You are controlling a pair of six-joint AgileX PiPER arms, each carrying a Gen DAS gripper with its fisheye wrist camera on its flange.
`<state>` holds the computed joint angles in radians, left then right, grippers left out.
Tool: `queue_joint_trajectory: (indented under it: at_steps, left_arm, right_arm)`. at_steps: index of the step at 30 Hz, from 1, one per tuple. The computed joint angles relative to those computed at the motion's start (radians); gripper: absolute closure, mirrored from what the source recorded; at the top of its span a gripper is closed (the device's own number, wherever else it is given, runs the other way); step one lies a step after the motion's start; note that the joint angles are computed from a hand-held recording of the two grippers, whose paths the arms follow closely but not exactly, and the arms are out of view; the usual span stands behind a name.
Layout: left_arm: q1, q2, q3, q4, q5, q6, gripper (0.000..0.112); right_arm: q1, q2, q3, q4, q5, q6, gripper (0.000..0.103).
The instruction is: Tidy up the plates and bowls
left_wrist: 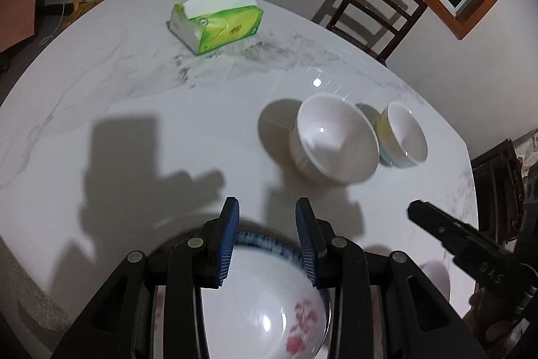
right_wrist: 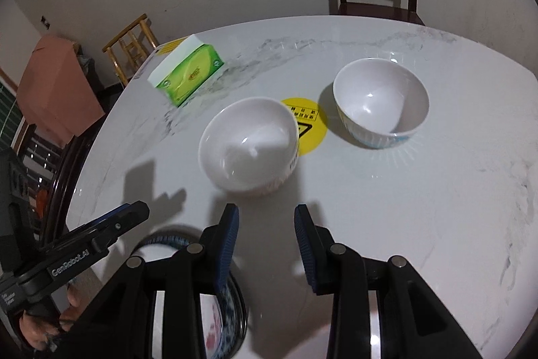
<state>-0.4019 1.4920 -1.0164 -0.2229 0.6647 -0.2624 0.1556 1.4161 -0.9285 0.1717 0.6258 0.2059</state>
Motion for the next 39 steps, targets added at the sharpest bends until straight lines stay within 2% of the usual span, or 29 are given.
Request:
queue_joint_trajectory:
  at_steps: [3,11,16,24,27,30,32,39]
  left_arm:
    - [0.021,0.069,-0.070,-0.061,0.014,0.056,0.081]
    - [0.017,0.255,-0.258,-0.036,0.058,0.035,0.081]
    - [0.007,0.336,-0.316,-0.031,0.068,0.027,0.082]
    - [-0.006,0.403,-0.362,-0.027,0.065,0.035,0.082]
    - [-0.007,0.420,-0.373,-0.030,0.062,0.041,0.086]
    - [-0.007,0.427,-0.374,-0.056,0.056,0.070,0.093]
    - [-0.007,0.428,-0.372,-0.081,0.049,0.098,0.101]
    - [-0.020,0.413,-0.354,-0.059,0.041,0.070,0.102]
  right_arm:
    - [-0.020,0.076,-0.055,0.002,0.001,0.005,0.068]
    - [-0.059,0.239,-0.181,0.013,0.014,-0.006,0.068]
    - [-0.070,0.295,-0.213,0.005,0.005,0.001,0.068]
    - [-0.063,0.353,-0.239,0.003,-0.009,0.008,0.069]
    - [-0.058,0.360,-0.237,-0.007,-0.023,0.010,0.081]
    - [-0.060,0.374,-0.243,0.012,-0.021,-0.009,0.088]
    - [-0.061,0.373,-0.237,0.012,-0.032,-0.004,0.088]
    - [-0.065,0.357,-0.213,0.036,-0.034,-0.007,0.089]
